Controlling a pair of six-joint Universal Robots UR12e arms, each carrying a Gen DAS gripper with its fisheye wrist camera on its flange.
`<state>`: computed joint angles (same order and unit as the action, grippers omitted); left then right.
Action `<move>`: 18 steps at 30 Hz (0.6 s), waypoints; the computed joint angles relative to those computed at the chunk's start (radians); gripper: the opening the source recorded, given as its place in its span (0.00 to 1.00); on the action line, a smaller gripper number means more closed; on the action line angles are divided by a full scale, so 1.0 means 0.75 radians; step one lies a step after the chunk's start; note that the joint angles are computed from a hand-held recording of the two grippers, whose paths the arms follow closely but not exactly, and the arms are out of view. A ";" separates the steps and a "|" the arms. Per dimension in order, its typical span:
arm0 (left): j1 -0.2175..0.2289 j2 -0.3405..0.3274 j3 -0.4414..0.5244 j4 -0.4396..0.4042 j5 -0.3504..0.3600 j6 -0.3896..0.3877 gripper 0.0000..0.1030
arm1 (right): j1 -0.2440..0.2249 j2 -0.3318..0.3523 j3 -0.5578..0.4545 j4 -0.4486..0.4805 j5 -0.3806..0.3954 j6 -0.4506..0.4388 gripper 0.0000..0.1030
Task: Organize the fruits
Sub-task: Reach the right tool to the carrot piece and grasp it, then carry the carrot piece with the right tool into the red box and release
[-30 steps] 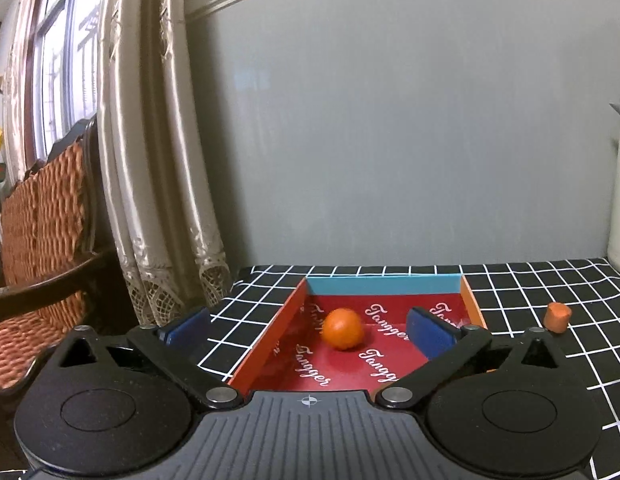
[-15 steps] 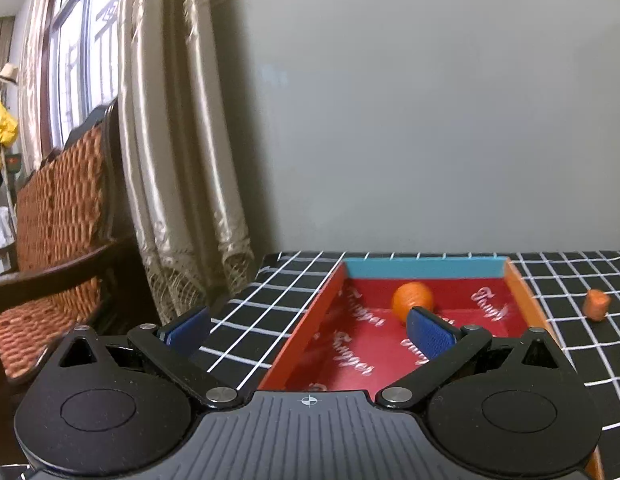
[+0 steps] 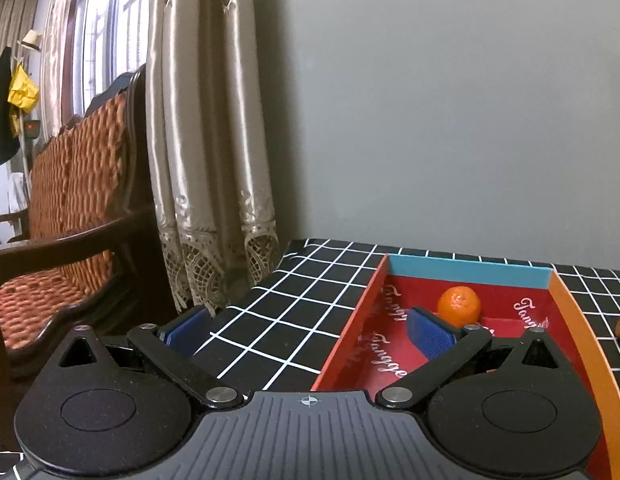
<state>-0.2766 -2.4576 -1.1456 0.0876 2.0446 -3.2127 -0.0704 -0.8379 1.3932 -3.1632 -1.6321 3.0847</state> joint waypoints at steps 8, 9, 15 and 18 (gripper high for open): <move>0.002 0.007 -0.012 0.011 -0.024 0.023 1.00 | -0.002 0.028 -0.057 0.082 -0.018 0.036 0.40; 0.003 0.009 -0.015 0.011 -0.030 0.026 1.00 | -0.004 0.030 -0.064 0.094 -0.015 0.044 0.38; 0.007 0.020 -0.032 0.020 -0.044 0.039 1.00 | -0.013 0.031 -0.067 0.110 0.021 0.069 0.27; 0.008 0.025 -0.037 0.024 -0.041 0.033 1.00 | -0.012 0.017 -0.043 0.100 0.016 0.057 0.27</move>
<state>-0.2708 -2.4389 -1.1731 0.1058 2.0139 -3.1879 -0.0798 -0.8248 1.3609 -3.0884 -1.6198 3.1273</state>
